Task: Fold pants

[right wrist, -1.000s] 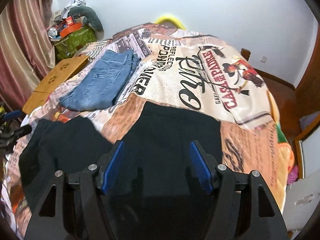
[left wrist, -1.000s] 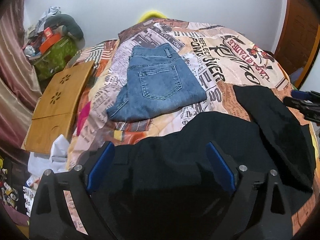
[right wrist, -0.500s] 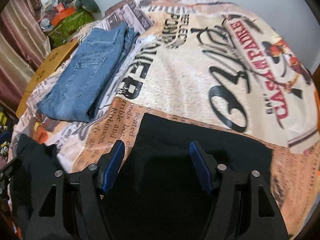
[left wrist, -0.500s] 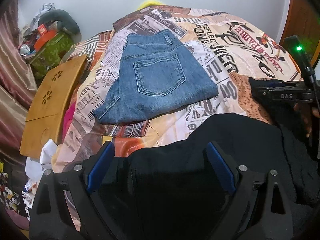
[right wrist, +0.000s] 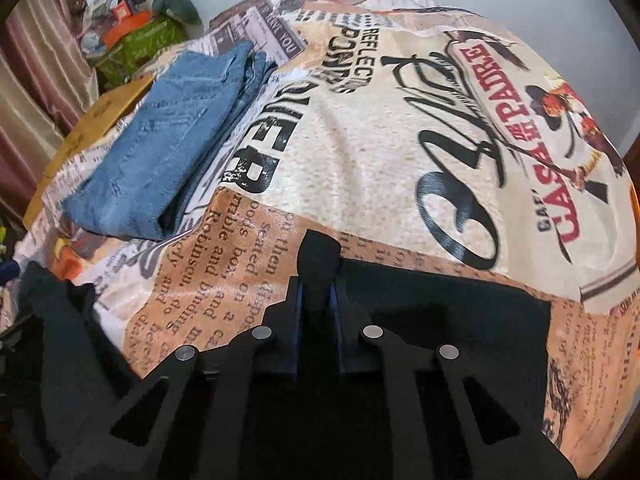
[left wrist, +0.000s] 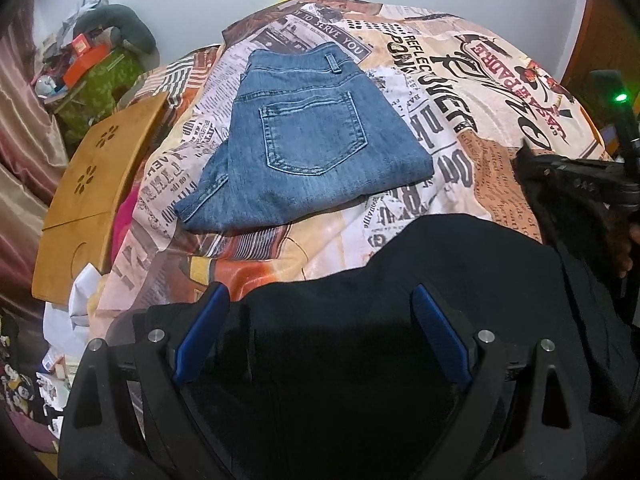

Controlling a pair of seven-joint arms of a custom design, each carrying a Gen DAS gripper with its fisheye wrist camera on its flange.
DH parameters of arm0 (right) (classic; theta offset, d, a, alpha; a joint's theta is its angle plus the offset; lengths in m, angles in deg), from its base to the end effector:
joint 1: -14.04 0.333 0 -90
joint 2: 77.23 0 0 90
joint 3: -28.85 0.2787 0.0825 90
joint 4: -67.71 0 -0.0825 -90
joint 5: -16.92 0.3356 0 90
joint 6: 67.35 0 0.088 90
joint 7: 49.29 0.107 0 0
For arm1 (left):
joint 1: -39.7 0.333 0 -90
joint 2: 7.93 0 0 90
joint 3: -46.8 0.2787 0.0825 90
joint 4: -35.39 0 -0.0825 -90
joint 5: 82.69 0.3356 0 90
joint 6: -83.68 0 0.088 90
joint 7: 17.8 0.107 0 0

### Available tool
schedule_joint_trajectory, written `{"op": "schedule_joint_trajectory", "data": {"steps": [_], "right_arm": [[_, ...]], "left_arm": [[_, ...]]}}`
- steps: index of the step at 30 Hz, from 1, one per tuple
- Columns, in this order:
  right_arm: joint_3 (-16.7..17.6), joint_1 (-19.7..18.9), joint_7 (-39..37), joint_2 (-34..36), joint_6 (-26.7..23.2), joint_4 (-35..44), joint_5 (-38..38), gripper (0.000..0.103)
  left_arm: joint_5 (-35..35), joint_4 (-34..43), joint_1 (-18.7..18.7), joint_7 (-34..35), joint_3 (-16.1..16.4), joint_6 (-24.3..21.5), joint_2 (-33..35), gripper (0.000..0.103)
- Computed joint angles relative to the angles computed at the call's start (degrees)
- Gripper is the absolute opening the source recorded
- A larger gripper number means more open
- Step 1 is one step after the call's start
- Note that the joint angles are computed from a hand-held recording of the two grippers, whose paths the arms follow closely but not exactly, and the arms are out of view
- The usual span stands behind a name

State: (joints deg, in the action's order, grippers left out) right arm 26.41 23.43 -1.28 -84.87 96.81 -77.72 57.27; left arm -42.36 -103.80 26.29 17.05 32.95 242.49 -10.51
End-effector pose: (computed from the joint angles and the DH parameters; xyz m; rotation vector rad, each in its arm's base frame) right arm 0.4490 0.0186 0.3611 -2.0417 1.6430 -0.3015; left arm 0.4092 -0.2425 0.3541 -1.7819 2.0269 -0.4629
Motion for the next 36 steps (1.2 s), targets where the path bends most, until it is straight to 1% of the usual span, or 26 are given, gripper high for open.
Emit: {"op": "schedule_joint_trajectory", "data": {"steps": [4, 7, 8, 11, 13, 16, 17, 20, 21, 23, 24, 25, 27, 31, 33, 36], "right_arm": [[-2.30, -0.27, -3.08, -7.80, -1.22, -3.42, 3.31, 0.011], [-4.01, -2.51, -2.53, -16.51, -2.89, -6.80, 1.34, 0.011], [-4.10, -3.04, -1.63, -18.41, -3.13, -7.43, 0.58, 0.011], [-6.03, -6.00, -0.18, -25.52, -5.25, -9.49, -2.40, 0.011], [-7.20, -8.74, 0.78, -30.29, -7.27, -10.72, -4.72, 0.011], [-8.26, -11.67, 2.17, -35.16, -8.97, -11.90, -7.10, 0.011], [-8.84, -12.86, 2.39, -37.18, -9.70, -12.54, -7.88, 0.011], [-10.60, -15.86, 2.62, -42.28, -12.08, -13.88, -9.67, 0.011], [-11.14, -16.62, 2.54, -43.63, -12.86, -14.23, -10.11, 0.011], [-12.13, -18.49, 1.79, -46.69, -14.44, -15.15, -11.26, 0.011], [-12.49, -19.31, 1.31, -48.25, -15.08, -15.76, -11.76, 0.011], [-12.97, -20.32, 0.64, -50.02, -15.64, -16.49, -12.32, 0.011], [-13.82, -21.51, -0.30, -52.64, -16.31, -17.58, -12.63, 0.010], [-15.23, -22.99, -1.84, -54.99, -17.77, -18.00, -12.69, 0.011], [-14.85, -23.41, -2.04, -55.24, -18.22, -17.76, -12.79, 0.010], [-14.04, -22.24, -2.58, -54.58, -17.32, -17.06, -12.38, 0.010]], "left_arm": [[-2.12, -1.03, -0.82, 1.76, -0.67, -1.45, -2.36, 0.093], [-4.32, -1.82, -1.64, 3.11, -1.25, -2.28, -4.07, 0.093], [-5.46, -2.18, -1.98, 3.86, -1.35, -2.27, -4.58, 0.093], [-7.03, -2.38, -2.84, 4.42, -2.32, -3.81, -5.33, 0.093], [-7.87, -2.10, -3.61, 4.65, -2.96, -5.34, -5.26, 0.093], [-9.51, -2.04, -5.18, 5.81, -3.73, -7.18, -5.41, 0.093], [-9.29, -1.94, -5.52, 5.55, -4.07, -7.75, -5.40, 0.093], [-3.90, -1.11, -6.42, 0.72, -6.40, -11.91, -5.64, 0.093], [-3.00, -0.95, -6.92, -0.07, -6.70, -12.87, -5.68, 0.093], [-3.42, -0.89, -7.87, -0.23, -6.50, -13.78, -5.80, 0.093], [-4.78, -1.13, -8.45, 0.44, -6.23, -13.59, -5.92, 0.094], [-7.73, -1.76, -9.18, 2.55, -5.53, -12.38, -6.14, 0.094], [-11.17, -2.70, -9.96, 4.14, -5.11, -11.47, -6.63, 0.094], [-10.58, -3.42, -10.27, 1.08, -6.29, -11.76, -6.92, 0.094], [-11.41, -3.62, -10.71, 0.83, -6.28, -11.84, -7.12, 0.094], [-13.59, -3.82, -11.26, 1.23, -5.99, -11.86, -7.37, 0.094]]}}
